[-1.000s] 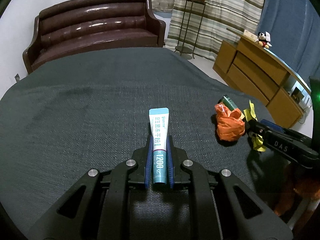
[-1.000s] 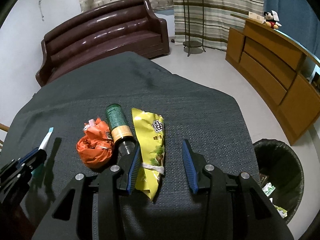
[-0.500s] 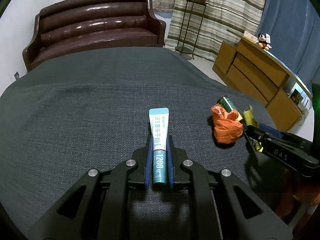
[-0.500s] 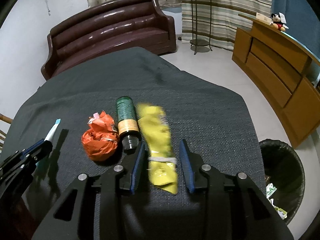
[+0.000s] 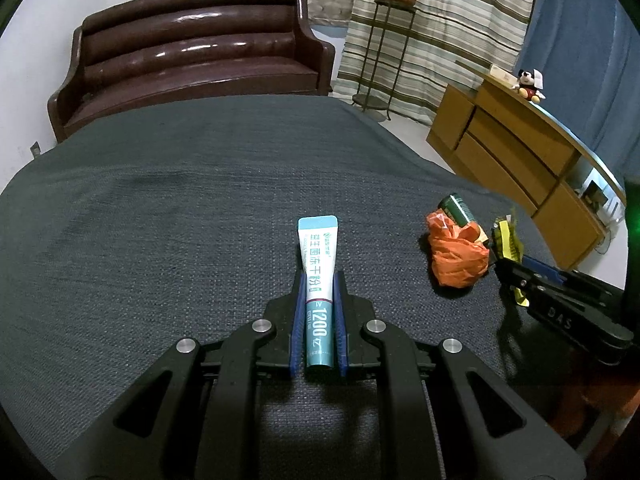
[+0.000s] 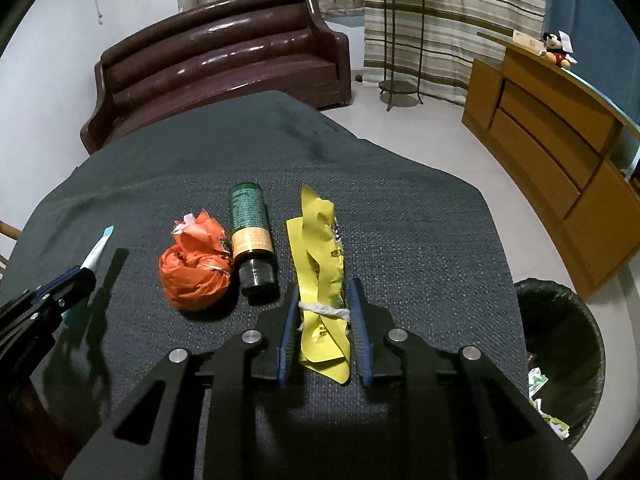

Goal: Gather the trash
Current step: 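Grasp the yellow wrapper with the right tool while the left tool holds the toothpaste tube, then carry the toothpaste tube and yellow wrapper over the bin with both tools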

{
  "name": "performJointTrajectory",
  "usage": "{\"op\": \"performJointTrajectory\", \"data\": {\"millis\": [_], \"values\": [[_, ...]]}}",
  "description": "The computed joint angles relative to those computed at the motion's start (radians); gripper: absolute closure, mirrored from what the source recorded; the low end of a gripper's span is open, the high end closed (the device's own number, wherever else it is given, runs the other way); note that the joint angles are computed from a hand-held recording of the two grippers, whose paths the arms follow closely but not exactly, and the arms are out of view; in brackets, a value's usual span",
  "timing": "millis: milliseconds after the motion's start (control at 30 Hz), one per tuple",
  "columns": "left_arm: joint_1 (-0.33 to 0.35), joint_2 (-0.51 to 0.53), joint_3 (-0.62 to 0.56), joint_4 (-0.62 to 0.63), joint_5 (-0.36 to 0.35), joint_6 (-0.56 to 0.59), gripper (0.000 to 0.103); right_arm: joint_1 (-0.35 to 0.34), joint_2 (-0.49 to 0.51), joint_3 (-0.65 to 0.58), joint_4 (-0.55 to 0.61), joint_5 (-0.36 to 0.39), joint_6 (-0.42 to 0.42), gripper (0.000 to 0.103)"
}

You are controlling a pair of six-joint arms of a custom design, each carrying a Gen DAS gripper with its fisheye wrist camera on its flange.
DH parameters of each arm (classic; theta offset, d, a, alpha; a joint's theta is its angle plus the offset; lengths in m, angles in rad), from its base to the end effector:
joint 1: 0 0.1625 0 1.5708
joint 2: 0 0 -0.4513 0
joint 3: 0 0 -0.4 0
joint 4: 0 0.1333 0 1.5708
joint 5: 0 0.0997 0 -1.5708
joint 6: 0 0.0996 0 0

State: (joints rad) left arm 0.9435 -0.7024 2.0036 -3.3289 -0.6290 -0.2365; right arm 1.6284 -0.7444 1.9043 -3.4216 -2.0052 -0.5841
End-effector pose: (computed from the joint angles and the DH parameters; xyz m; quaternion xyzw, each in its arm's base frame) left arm -0.1593 -0.5840 0.0599 0.0677 0.8714 -0.3683 0.3168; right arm 0.1273 -0.6198 0.0955 0.2205 -0.8949 0.2665 0.2818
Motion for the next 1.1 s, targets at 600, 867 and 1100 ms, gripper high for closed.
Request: {"op": "performJointTrajectory", "data": {"millis": [600,867,1100], "values": [[-0.08,0.062,-0.028,-0.026,-0.052,0.028,0.09,-0.08,-0.174,0.185,-0.171,0.051,-0.025,0.077],[-0.133,0.147,-0.091,-0.009,-0.103,0.05,0.09,-0.146,-0.251,0.251,-0.245,0.051,-0.029,0.077],[-0.171,0.232,-0.173,0.022,-0.14,0.079,0.09,-0.193,-0.298,0.27,-0.271,0.055,-0.025,0.077]]}}
